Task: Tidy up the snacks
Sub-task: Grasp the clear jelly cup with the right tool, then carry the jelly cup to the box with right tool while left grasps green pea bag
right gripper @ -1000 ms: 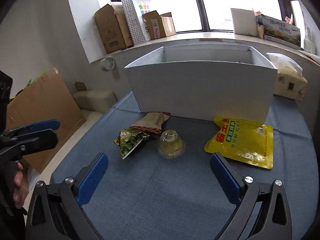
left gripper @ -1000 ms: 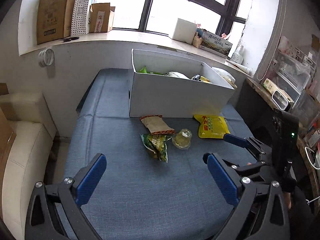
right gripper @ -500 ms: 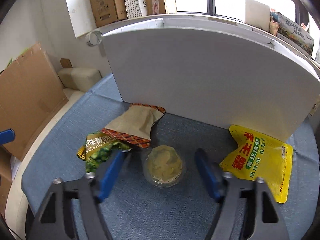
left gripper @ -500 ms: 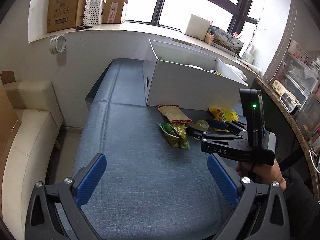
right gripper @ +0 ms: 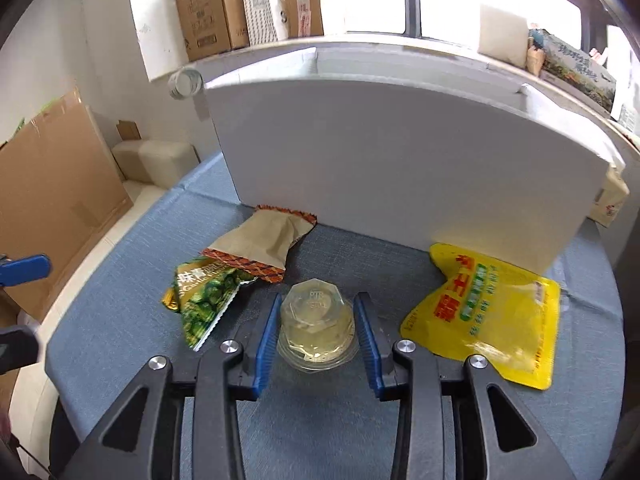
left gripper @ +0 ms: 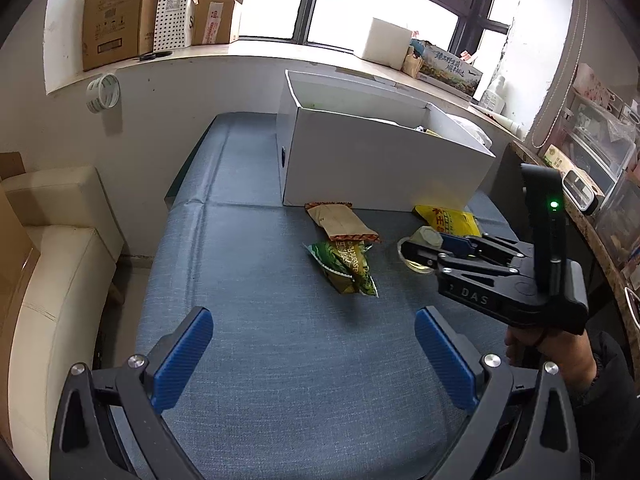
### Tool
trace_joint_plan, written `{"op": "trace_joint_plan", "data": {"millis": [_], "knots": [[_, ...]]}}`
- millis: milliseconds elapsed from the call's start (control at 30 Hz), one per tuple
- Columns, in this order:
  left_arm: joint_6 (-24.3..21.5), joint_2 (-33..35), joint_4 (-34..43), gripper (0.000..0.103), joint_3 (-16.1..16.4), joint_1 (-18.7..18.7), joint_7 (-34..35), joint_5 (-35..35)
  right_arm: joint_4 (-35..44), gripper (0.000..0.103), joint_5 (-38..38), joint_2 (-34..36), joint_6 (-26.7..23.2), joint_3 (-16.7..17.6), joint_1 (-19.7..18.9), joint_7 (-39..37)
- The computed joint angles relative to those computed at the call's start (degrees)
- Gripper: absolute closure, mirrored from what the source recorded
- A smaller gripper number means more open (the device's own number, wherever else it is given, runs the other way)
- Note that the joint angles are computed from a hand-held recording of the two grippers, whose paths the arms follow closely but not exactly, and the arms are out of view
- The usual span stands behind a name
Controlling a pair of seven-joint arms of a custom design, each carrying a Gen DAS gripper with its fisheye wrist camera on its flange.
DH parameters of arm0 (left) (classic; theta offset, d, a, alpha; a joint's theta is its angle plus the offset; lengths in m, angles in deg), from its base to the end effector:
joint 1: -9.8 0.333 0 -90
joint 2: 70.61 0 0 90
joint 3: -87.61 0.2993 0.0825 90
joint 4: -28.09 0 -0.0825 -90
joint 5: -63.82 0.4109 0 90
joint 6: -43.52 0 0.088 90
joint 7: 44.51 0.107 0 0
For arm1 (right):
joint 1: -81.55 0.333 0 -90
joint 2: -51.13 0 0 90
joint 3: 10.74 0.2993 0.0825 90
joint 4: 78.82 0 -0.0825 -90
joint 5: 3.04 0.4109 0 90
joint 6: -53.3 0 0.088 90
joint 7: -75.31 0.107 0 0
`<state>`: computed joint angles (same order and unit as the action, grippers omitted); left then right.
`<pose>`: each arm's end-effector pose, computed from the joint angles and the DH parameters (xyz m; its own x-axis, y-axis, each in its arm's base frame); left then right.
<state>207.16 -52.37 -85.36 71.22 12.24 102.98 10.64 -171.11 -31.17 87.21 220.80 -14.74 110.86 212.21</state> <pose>0.6433 -0.1066 0.3234 -0.4273 -0.8818 0.1998 -0.7318 0.2075 -0.6491 0.6590 0.3540 0.3023 0.1328 -0.9857 -0.1039 -0.7565 -0.0331 -0.6531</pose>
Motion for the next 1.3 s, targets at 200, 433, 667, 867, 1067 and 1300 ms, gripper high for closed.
{"op": "trace_joint_plan", "data": {"millis": [200,433,667,867,1067,1300], "knots": [[2.81,2.18,1.36,0.000,1.16,-3.84,-5.10,7.19,-12.75,0.063,-10.37,-9.32,6.44,-10.97,8.78,15.80],[5.51,6.52,4.97,0.000,2.11,-8.15,-14.95,17.68,-23.17,0.063,-34.32,-19.02,5.52,-26.14,22.18,44.13],[5.22,12.74,11.54,0.000,7.66,-14.12,-29.12,30.43,-28.44,0.063,-47.35,-25.35,4.73,-25.58,21.27,56.36],[1.35,18.05,18.41,0.001,11.37,-16.39,-39.13,38.29,-28.96,0.063,-51.07,-26.40,4.05,-21.87,17.94,59.63],[1.41,20.22,20.01,0.023,10.92,-15.34,-43.22,43.38,-27.97,0.063,-49.76,-25.10,4.96,-17.23,13.54,57.91],[1.74,18.83,18.09,0.056,6.49,-11.08,-40.97,42.64,-27.25,0.063,-47.09,-24.27,4.22,-11.31,8.60,54.46]]}}
